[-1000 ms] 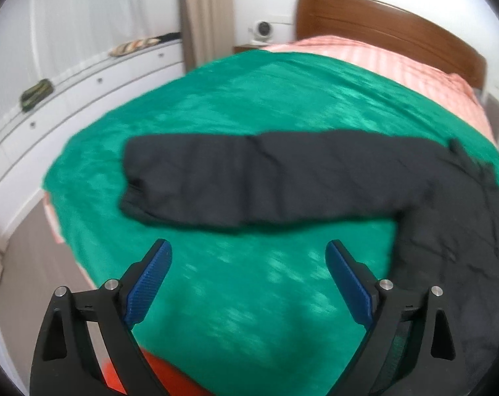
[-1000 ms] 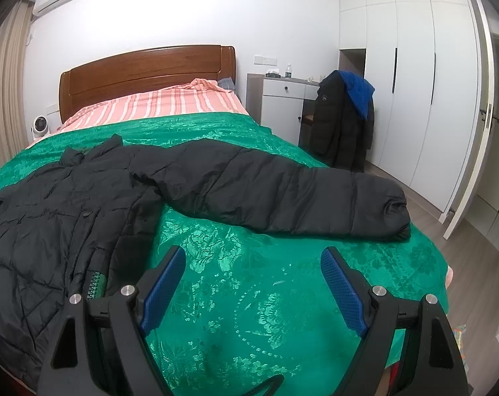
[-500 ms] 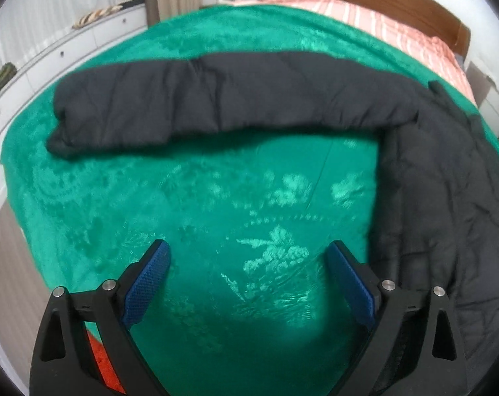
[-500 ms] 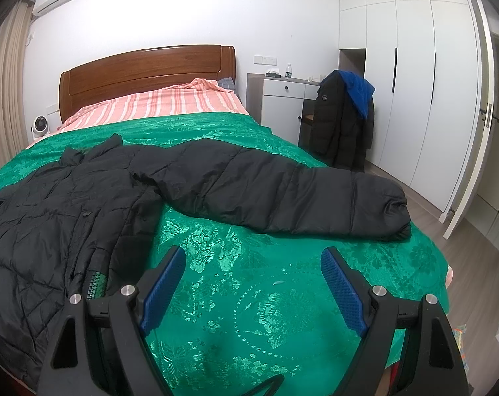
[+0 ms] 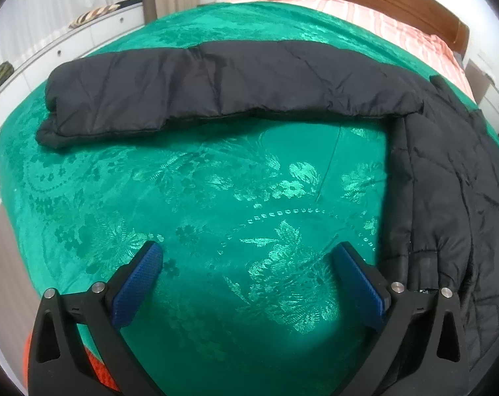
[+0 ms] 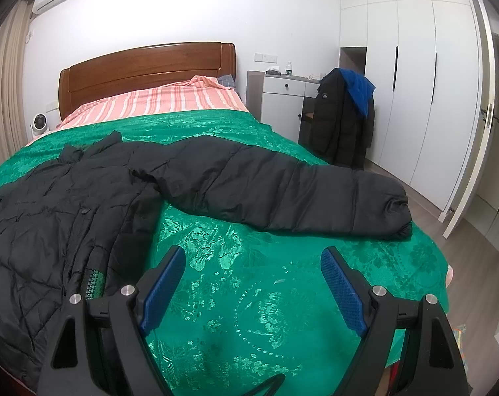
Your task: Fold large clothes
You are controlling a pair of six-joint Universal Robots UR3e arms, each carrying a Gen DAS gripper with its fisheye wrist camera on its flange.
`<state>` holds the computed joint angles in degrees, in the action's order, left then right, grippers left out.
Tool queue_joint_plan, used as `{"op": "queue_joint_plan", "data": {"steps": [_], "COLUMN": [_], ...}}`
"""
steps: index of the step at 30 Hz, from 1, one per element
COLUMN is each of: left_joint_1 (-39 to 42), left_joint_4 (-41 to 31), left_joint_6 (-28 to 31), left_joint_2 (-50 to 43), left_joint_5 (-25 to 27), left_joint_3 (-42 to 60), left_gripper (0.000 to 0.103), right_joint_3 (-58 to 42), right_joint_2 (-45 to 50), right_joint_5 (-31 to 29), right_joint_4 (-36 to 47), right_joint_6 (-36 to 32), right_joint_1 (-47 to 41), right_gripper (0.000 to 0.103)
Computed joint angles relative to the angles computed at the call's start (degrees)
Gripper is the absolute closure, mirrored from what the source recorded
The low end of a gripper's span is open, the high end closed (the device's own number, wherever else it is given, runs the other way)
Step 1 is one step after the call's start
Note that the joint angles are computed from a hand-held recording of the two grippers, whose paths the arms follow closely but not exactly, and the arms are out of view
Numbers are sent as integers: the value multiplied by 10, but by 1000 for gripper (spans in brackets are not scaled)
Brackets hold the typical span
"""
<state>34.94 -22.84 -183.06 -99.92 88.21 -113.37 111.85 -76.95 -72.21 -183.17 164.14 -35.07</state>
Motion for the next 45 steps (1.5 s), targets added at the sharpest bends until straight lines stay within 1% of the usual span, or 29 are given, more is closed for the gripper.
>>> {"op": "queue_joint_plan", "data": {"steps": [5,8,13,17,19,21,25,28,29,30,31,33,35,37,38,40,41,42,43,44,45], "left_joint_1": [2,7,13,15,19,26,33,56,65,73,77,86,90,101,111,142,155,169,174,172,166], "left_joint_4": [14,1,-13,1,23,58,113,137,145,149,151,148,151,139,119,49,8,-52,-87,-106,-104], "left_joint_6": [6,21,26,28,23,25,34,39,43,47,49,52,54,67,78,111,130,160,179,193,195], "left_joint_2": [-1,1,0,22,45,73,105,129,136,140,142,140,137,146,154,176,184,193,195,197,197], "left_joint_5": [-4,-12,-20,-21,-28,-36,-26,-48,-59,-68,-73,-93,-111,-156,-187,-279,-319,-363,-383,-390,-384], "left_joint_3": [-8,-5,3,-18,-41,-70,-106,-133,-143,-151,-155,-158,-159,-165,-166,-165,-161,-155,-149,-146,-147], "left_gripper": [0,0,0,0,1,1,0,0,0,0,0,0,0,0,1,1,1,1,1,1,1], "right_joint_3": [0,1,-1,12,24,25,24,39,34,20,-2,-60,-81,-73,-73,-75,-76,-80,-89,-101,-122], "right_joint_2": [2,2,1,-9,-17,-18,-30,-68,-81,-99,-113,-135,-152,-169,-173,-178,-178,-173,-164,-153,-139], "right_joint_5": [0,0,-1,26,41,41,36,67,75,88,106,134,133,135,139,158,170,181,188,195,198], "right_joint_4": [-3,-3,0,-8,-22,-24,-6,-2,20,65,127,274,328,344,361,427,457,491,523,560,614], "right_joint_6": [2,1,1,10,17,18,3,4,3,-7,-26,-86,-118,-127,-128,-136,-143,-150,-157,-168,-184], "right_joint_1": [0,0,1,-18,-29,-28,-24,-40,-43,-49,-54,-57,-51,-48,-46,-47,-48,-47,-44,-43,-38], "right_gripper": [19,19,19,19,19,19,19,19,19,17,13,12,12,12,12,12,12,12,12,12,12]}}
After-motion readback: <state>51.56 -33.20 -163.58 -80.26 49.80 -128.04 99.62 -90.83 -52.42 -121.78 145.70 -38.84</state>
